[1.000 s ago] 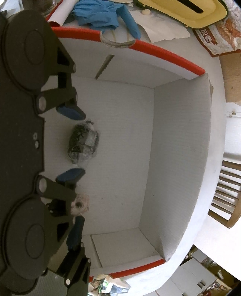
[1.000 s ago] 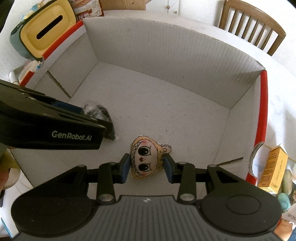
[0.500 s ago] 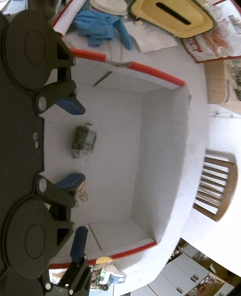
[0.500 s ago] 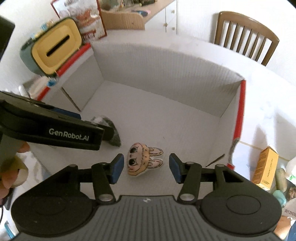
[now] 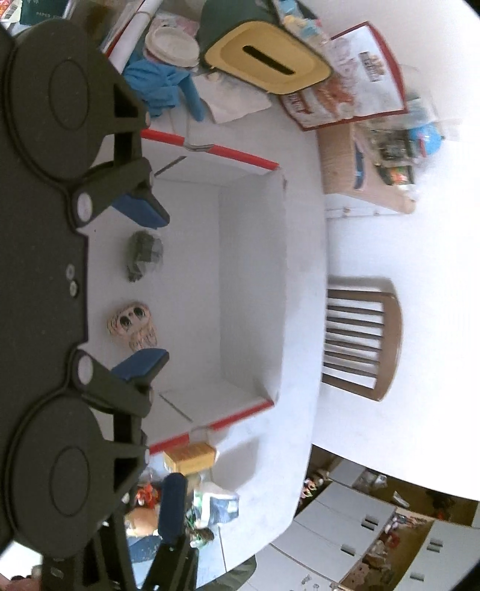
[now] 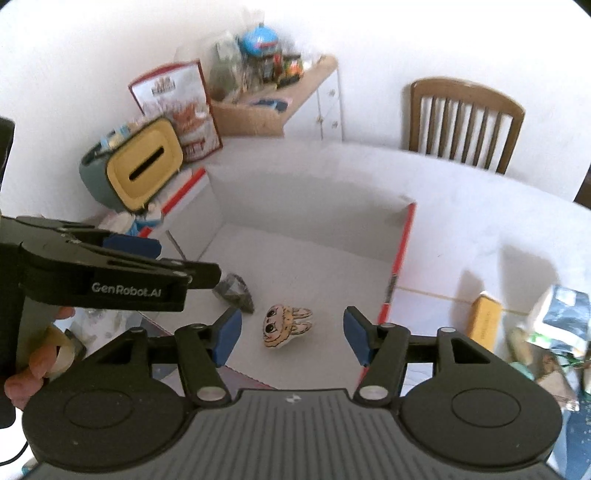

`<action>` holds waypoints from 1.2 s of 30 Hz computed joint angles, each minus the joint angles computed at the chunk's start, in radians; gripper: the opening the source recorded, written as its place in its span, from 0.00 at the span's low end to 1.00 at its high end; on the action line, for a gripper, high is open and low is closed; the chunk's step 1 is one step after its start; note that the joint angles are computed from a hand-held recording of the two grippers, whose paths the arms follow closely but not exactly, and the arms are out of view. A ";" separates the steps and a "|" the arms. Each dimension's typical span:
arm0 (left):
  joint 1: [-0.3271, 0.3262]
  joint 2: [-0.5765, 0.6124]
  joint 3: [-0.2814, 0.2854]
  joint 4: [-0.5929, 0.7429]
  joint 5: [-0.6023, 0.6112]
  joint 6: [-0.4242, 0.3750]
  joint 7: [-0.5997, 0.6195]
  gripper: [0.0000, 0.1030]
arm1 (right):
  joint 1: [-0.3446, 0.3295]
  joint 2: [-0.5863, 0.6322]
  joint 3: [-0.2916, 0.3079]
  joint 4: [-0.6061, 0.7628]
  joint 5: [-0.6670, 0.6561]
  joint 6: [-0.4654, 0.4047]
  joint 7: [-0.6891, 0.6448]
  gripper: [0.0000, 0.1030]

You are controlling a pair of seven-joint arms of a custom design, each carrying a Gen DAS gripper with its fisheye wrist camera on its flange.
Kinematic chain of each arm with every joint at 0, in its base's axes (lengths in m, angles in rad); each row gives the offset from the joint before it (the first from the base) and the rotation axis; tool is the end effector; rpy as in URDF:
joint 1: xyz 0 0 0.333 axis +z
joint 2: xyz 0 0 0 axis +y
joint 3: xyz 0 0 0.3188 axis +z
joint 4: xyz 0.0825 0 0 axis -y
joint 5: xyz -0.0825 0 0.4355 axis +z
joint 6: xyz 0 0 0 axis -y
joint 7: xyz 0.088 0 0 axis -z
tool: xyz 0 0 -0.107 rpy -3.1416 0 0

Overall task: Organize objects
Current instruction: 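Move both tools back from the box to the items on the table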

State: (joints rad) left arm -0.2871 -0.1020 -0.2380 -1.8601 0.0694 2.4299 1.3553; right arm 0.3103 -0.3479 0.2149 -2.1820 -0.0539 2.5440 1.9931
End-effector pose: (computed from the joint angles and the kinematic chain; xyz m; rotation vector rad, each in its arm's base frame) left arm 0.5414 -0.3207 0.6277 -1.5330 2.1999 -0.8046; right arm 0.4688 0.2869 0.5985 -1.8794 1.6158 -0.4242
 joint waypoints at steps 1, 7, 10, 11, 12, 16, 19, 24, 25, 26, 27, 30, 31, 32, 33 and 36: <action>-0.001 -0.016 -0.002 -0.014 0.004 0.009 -0.005 0.71 | -0.005 -0.022 0.005 -0.016 -0.011 0.012 0.013 0.59; -0.019 -0.094 -0.014 -0.083 0.034 0.059 -0.021 0.72 | -0.048 -0.174 0.030 -0.134 -0.040 0.064 0.079 0.62; -0.031 -0.120 -0.019 -0.105 0.046 0.081 -0.031 0.73 | -0.076 -0.256 0.051 -0.190 -0.049 0.071 0.108 0.62; -0.035 -0.126 -0.020 -0.111 0.050 0.089 -0.035 0.73 | -0.084 -0.280 0.057 -0.206 -0.048 0.073 0.117 0.62; -0.039 -0.134 -0.024 -0.118 0.054 0.095 -0.041 0.74 | -0.092 -0.307 0.064 -0.225 -0.049 0.074 0.127 0.62; -0.046 -0.160 -0.045 -0.144 0.100 0.131 -0.102 0.74 | -0.128 -0.419 0.091 -0.299 -0.053 0.076 0.169 0.64; -0.058 -0.172 -0.053 -0.153 0.116 0.143 -0.138 0.75 | -0.156 -0.498 0.111 -0.346 -0.052 0.073 0.210 0.68; -0.085 -0.168 -0.075 -0.145 0.143 0.138 -0.179 0.79 | -0.159 -0.606 0.104 -0.411 -0.040 0.049 0.209 0.69; -0.091 -0.165 -0.080 -0.141 0.148 0.136 -0.187 0.80 | -0.158 -0.631 0.098 -0.428 -0.037 0.046 0.204 0.70; -0.098 -0.161 -0.084 -0.138 0.151 0.135 -0.191 0.80 | -0.157 -0.650 0.093 -0.440 -0.033 0.041 0.197 0.71; -0.102 -0.156 -0.090 -0.133 0.158 0.134 -0.201 0.81 | -0.159 -0.671 0.089 -0.452 -0.030 0.034 0.190 0.73; -0.119 -0.133 -0.104 -0.114 0.174 0.130 -0.227 0.82 | -0.165 -0.734 0.072 -0.491 -0.021 0.018 0.167 0.74; -0.126 -0.122 -0.109 -0.104 0.178 0.123 -0.232 0.82 | -0.167 -0.755 0.062 -0.504 -0.015 0.010 0.157 0.75; -0.130 -0.111 -0.115 -0.095 0.188 0.119 -0.243 0.83 | -0.168 -0.774 0.050 -0.516 -0.008 0.005 0.146 0.75; -0.135 -0.100 -0.120 -0.085 0.199 0.116 -0.253 0.84 | -0.171 -0.792 0.042 -0.528 -0.002 0.000 0.137 0.76; -0.147 -0.064 -0.138 -0.054 0.244 0.103 -0.295 0.89 | -0.183 -0.851 0.006 -0.569 0.017 -0.018 0.098 0.76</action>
State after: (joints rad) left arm -0.4343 -0.1660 -0.3760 -1.9136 0.3133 2.5331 1.0606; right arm 0.1273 -1.1987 0.2208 -2.7507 -0.0365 2.5264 2.0907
